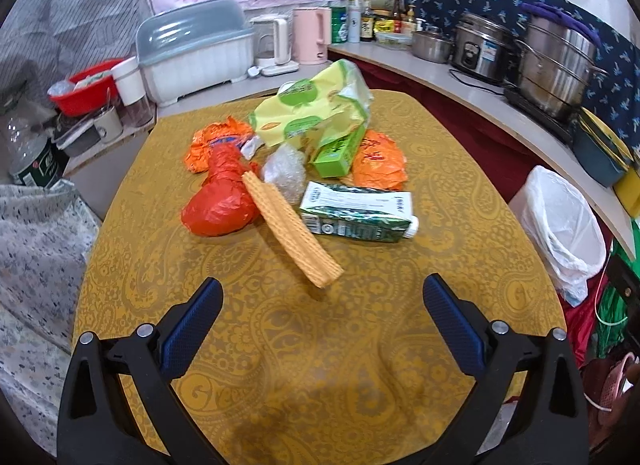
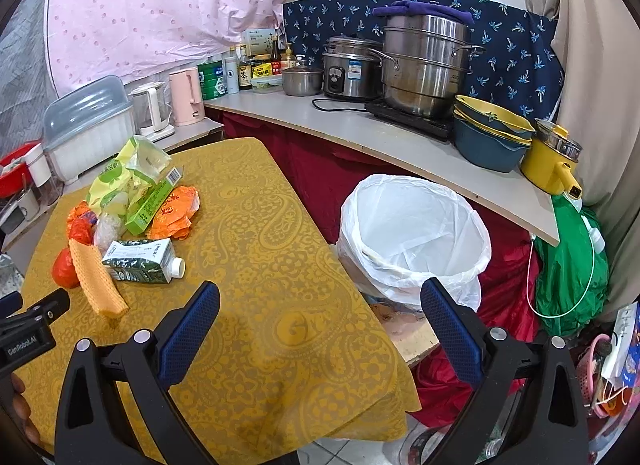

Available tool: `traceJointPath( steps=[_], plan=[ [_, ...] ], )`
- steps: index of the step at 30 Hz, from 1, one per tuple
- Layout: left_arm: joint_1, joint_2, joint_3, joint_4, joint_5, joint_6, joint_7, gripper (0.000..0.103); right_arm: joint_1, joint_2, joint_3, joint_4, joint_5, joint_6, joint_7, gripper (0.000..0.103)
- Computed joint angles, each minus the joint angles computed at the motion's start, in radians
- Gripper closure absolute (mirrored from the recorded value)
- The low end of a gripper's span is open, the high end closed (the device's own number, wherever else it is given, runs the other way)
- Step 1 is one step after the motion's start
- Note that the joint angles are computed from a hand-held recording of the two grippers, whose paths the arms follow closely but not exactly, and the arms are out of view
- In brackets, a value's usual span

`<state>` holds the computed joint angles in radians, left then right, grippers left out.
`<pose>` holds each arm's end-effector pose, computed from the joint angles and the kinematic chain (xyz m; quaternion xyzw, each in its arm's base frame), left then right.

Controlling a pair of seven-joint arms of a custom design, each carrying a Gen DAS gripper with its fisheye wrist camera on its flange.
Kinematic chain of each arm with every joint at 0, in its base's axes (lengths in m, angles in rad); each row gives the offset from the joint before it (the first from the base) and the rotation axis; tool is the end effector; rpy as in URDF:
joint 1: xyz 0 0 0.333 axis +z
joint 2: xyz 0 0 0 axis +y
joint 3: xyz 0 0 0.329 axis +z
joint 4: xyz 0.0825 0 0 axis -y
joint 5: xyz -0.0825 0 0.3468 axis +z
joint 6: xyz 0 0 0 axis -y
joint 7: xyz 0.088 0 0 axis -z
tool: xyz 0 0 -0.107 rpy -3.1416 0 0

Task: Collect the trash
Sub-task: 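Grasp the orange mesh sleeve with the left tool while the right tool grasps the drink carton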

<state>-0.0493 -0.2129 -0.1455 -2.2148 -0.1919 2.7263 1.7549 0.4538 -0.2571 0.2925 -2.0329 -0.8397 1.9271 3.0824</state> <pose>0.4885 -0.0952 0.5786 -0.5765 0.7352 -0.2876 0.2109 0.3641 0.2880 0.6107 -0.4555 0.7804 -0.3801 0.1976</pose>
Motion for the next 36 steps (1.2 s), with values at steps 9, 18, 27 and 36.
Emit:
traceJointPath(
  steps=[9,18,27,36],
  plan=[
    [0.03,0.154,0.008,0.136,0.078,-0.054,-0.094,0.007,-0.006,0.102,-0.038,0.078,0.002,0.053,-0.027,0.007],
    [0.008,0.299,0.021,0.261,0.148,-0.097,-0.153,0.009,0.0,0.241,-0.101,0.178,0.02,0.161,-0.117,0.007],
    [0.016,0.392,0.02,0.363,0.049,-0.212,-0.028,0.075,0.02,0.385,-0.153,0.302,0.074,0.266,-0.23,0.007],
    [0.044,0.404,0.034,0.396,-0.013,-0.255,0.05,0.092,0.035,0.525,-0.196,0.416,0.163,0.416,-0.411,0.007]
  ],
)
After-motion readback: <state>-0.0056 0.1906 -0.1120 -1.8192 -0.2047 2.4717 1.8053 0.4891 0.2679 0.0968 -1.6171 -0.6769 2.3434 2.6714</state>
